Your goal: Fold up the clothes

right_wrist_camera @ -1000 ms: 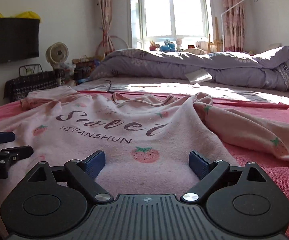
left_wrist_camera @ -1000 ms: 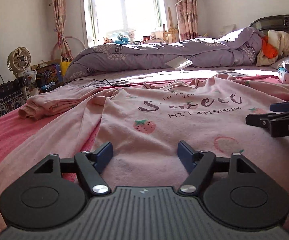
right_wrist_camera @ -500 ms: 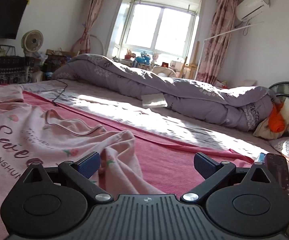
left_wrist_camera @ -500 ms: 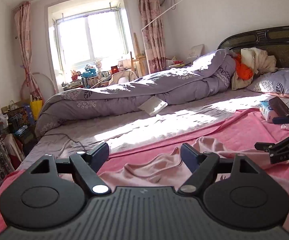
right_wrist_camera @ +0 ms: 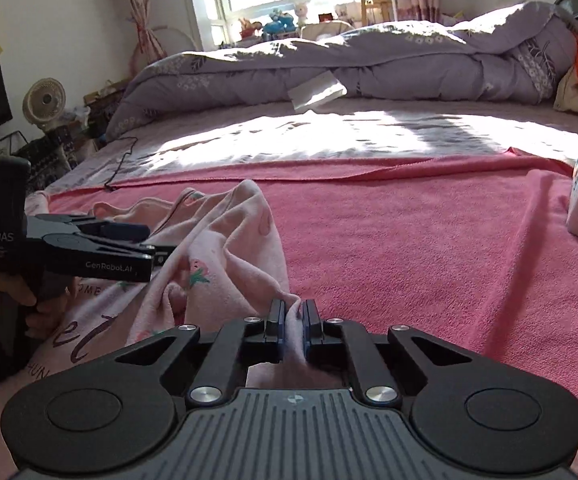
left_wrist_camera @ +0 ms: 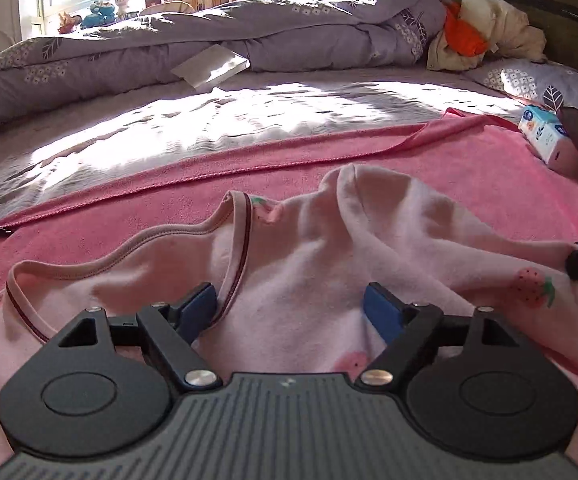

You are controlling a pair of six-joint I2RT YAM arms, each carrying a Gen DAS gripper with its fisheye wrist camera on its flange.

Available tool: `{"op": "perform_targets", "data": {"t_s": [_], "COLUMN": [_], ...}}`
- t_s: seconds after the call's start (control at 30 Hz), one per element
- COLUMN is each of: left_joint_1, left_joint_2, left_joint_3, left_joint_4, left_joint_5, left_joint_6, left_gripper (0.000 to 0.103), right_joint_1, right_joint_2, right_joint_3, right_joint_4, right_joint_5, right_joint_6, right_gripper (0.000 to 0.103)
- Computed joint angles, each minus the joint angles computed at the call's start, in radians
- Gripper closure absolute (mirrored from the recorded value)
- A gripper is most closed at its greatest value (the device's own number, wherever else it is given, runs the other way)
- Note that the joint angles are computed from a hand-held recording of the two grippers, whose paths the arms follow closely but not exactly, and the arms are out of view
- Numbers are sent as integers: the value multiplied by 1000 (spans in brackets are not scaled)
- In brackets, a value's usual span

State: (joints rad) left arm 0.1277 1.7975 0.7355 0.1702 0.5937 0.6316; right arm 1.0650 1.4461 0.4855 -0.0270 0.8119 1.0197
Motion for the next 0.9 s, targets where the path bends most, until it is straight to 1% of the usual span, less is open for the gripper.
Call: {"op": "perform_targets", "data": {"t_s": [0.03, 0.1, 0.17, 0.2, 0.23, 0.27, 0.3, 0.33, 0.37, 0.4, 0.43, 0.47, 0.5, 0.53, 0.6, 0.67, 0.7, 0.77, 0.83, 0.87, 0.9], "left_joint_1": [-1, -10, -9, -9, -10, -11, -12, -12, -11, -11, -10, -9, -9, -8, -10, -13, -14, -15, -13, -11, -11], "left_joint_2": [-3, 3, 3, 3, 0, -2, -4, -4, -5, -6, -7, -8, -9, -10, -10, -11, -11, -11, -10, -8, -8], "left_joint_3": [-4, -11, -9, -8, -3, -4, -4, -3, -2, -1, -1, -1, 0, 1, 2, 3, 3, 3, 5, 7, 9], "left_joint_4": [10, 27, 23, 20, 13, 13, 12, 10, 7, 5, 4, 3, 2, 1, -2, -5, -6, -7, -11, -15, -18], "left_joint_5": [1, -15, -14, -14, -15, -16, -18, -17, -17, -16, -14, -12, -10, -8, -7, -8, -8, -9, -7, -5, -4], "left_joint_6": [-2, -1, -2, -2, -3, -3, -3, -3, -3, -3, -4, -6, -8, -10, -10, -8, -6, -5, -4, -4, -4], "left_gripper": [21, 20, 20, 20, 20, 20, 20, 20, 20, 20, 20, 20, 20, 20, 19, 17, 17, 17, 17, 17, 17], "right_joint_1": [19, 35, 22, 18, 13, 9, 7, -14, -37, -58, -53, -30, -10, 8, 1, -58, -102, -187, -221, -236, -229], "right_joint_2": [0, -31, -114, -132, -124, -114, -91, -80, -67, -49, -14, 9, 35, 61, 95, 47, 19, 77, 187, 231, 226], "right_joint_3": [28, 47, -1, -11, -6, -2, 5, -10, -25, -37, -27, 15, 58, 103, 181, 150, 118, 99, 111, 119, 140], "right_joint_4": [-67, -135, -107, -113, -129, -146, -163, -128, -91, -58, -58, -129, -204, -286, -500, -482, -412, -310, -254, -235, -289], "right_joint_5": [71, 155, 105, 81, 64, 47, 32, -20, -74, -122, -116, -57, -1, 56, 210, 252, 215, 146, 102, 81, 89], "right_joint_6": [23, 10, -33, -36, -36, -34, -11, -8, -5, 0, 31, 51, 74, 103, 192, 119, 57, -40, -71, -88, -62], "right_gripper": [93, 91, 80, 58, 29, 20, 15, 16, 24, 61, 68, 76, 92, 92, 92, 91, 91, 87, 80, 77, 69]}}
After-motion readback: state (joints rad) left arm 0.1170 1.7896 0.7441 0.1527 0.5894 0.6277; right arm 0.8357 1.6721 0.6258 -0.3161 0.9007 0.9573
